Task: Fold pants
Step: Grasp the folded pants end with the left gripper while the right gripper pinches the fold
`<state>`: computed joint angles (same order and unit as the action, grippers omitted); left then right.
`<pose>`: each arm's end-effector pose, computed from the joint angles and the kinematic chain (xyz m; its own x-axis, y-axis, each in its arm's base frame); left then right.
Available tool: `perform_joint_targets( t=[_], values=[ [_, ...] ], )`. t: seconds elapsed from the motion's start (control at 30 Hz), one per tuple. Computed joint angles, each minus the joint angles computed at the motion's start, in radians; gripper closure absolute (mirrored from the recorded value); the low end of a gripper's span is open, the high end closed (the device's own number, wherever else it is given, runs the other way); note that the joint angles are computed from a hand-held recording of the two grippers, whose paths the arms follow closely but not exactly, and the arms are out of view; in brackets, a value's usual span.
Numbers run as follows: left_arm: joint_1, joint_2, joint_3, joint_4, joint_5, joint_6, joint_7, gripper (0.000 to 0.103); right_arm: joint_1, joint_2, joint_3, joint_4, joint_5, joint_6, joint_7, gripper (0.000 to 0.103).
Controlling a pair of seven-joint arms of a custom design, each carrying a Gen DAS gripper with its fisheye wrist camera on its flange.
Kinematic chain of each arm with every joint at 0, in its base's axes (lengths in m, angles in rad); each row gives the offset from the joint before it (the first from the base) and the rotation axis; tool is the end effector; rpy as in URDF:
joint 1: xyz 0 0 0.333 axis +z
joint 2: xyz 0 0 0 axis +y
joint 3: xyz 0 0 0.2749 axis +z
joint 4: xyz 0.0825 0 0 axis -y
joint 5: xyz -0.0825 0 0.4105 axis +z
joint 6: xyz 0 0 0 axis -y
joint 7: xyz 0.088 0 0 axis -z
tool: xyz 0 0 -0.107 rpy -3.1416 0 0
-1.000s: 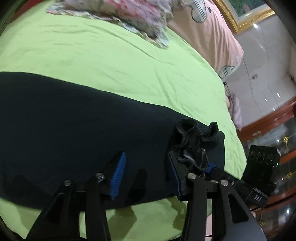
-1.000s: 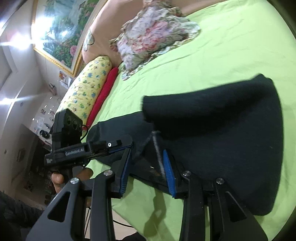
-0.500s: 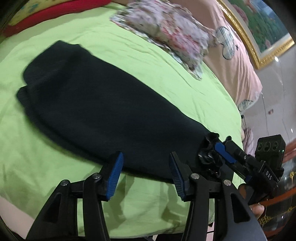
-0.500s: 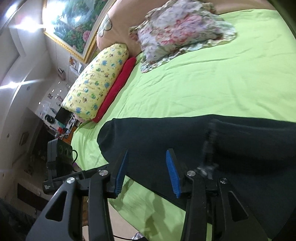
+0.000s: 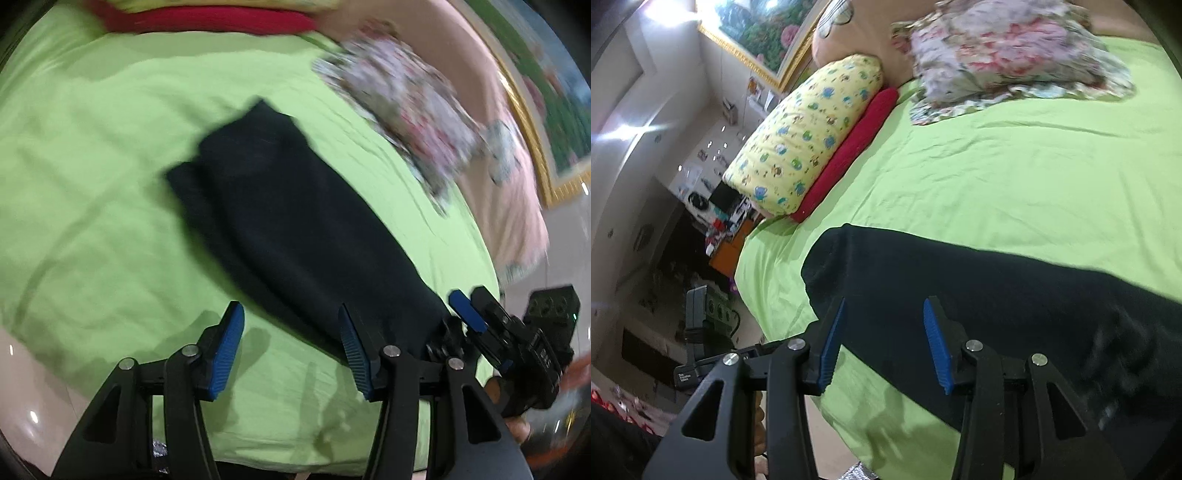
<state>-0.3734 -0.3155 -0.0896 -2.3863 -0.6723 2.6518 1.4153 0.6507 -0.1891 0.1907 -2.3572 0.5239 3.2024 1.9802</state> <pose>0.4746 -0.2189 0.4490 0.0567 -0.8133 0.5790 -0.9081 -0.2830 -0.3086 0.3964 0.3771 0.4661 0.1701 -0.7367 -0.6544 -0.7762 0.3089 -0.5496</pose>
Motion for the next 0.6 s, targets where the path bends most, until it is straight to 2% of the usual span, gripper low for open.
perform_joint_targets(
  t=[0.07,0.2,0.33,0.43,0.6],
  values=[
    [0.005,-0.006,0.015,-0.016,-0.032,0.009,-0.011,0.048,0.026,0.037,-0.037,0.054,0.013,-0.037,-0.051,0.057],
    [0.015,0.003,0.034,-0.017,-0.075,-0.003,-0.010,0.047,0.010,0.107,-0.042,0.156,0.064,-0.099,-0.148,0.056],
    [0.033,0.032,0.029,0.005,-0.110,-0.009,-0.014,0.047,-0.040,0.195,-0.018,0.281,0.086,-0.190,-0.235,0.056],
    [0.077,0.075,-0.014,0.046,0.000,-0.002,-0.121,0.047,-0.080,0.270,0.000,0.383,0.072,-0.277,-0.282,0.056],
    [0.090,0.139,-0.026,0.102,0.002,0.004,-0.136,0.043,-0.118,0.390,0.011,0.549,0.004,-0.401,-0.298,0.055]
  ],
)
